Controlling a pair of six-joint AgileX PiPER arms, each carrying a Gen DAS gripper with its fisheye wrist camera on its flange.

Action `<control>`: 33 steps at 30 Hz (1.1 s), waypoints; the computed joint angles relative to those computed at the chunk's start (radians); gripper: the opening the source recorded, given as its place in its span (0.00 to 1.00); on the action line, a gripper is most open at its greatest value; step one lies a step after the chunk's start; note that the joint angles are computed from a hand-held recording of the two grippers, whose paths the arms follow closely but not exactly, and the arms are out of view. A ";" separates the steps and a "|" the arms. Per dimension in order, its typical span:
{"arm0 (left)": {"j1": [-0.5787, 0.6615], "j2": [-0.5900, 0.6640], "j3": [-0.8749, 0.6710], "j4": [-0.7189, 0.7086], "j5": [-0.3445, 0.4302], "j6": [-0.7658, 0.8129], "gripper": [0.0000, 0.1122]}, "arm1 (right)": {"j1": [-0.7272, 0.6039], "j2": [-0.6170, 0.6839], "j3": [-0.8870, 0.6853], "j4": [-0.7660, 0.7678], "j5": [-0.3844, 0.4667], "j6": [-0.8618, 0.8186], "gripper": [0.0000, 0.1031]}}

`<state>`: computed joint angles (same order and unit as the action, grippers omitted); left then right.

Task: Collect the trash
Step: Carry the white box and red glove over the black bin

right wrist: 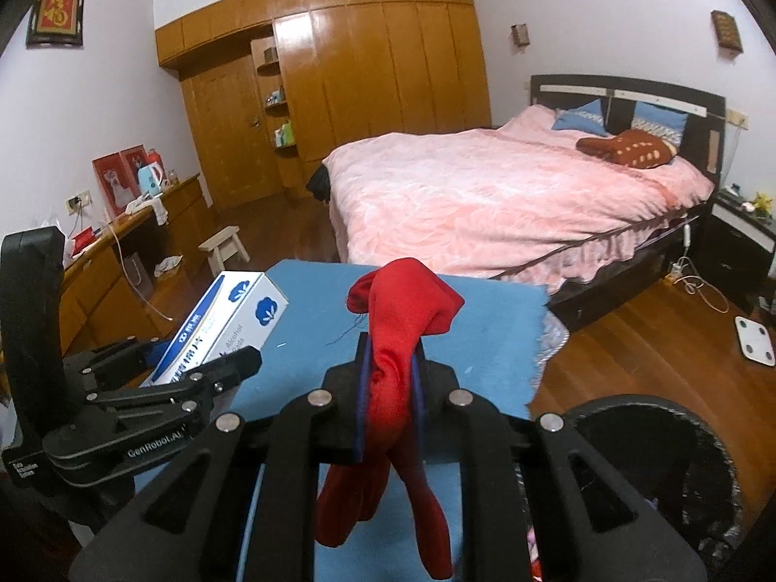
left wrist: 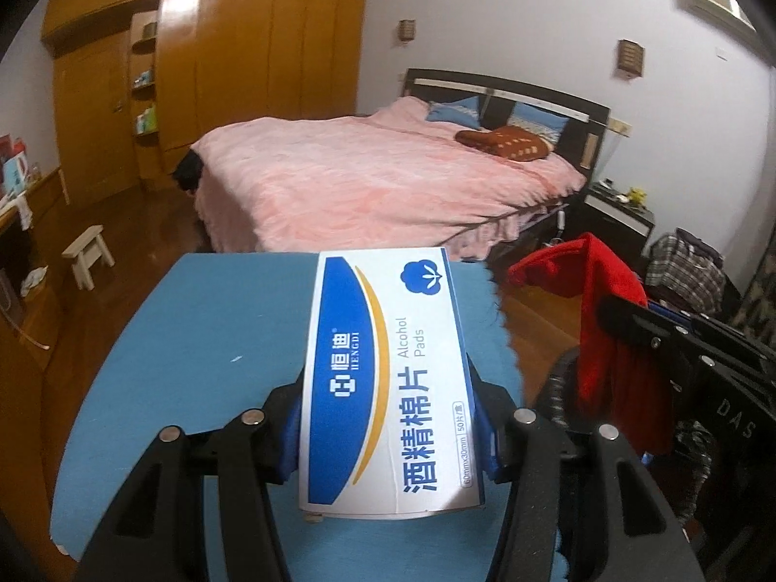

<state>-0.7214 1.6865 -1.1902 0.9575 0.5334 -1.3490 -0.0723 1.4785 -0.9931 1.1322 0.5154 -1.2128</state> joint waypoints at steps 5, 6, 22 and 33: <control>-0.059 0.028 -0.063 -0.025 0.017 0.030 0.48 | -0.105 -0.054 0.030 0.022 0.060 -0.042 0.14; -0.074 0.038 -0.079 -0.024 0.023 0.032 0.48 | -0.130 -0.065 0.037 0.024 0.074 -0.053 0.14; -0.212 0.245 -0.377 -0.128 0.046 0.186 0.48 | -0.520 -0.101 0.098 0.070 0.239 -0.211 0.14; -0.252 0.459 -0.641 -0.311 0.041 0.401 0.48 | -0.677 -0.034 0.108 0.064 0.236 -0.289 0.14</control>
<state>-0.9739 2.1459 -1.8314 0.6467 0.5740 -0.9479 -0.7492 1.4447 -0.8851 1.1961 0.7509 -1.5016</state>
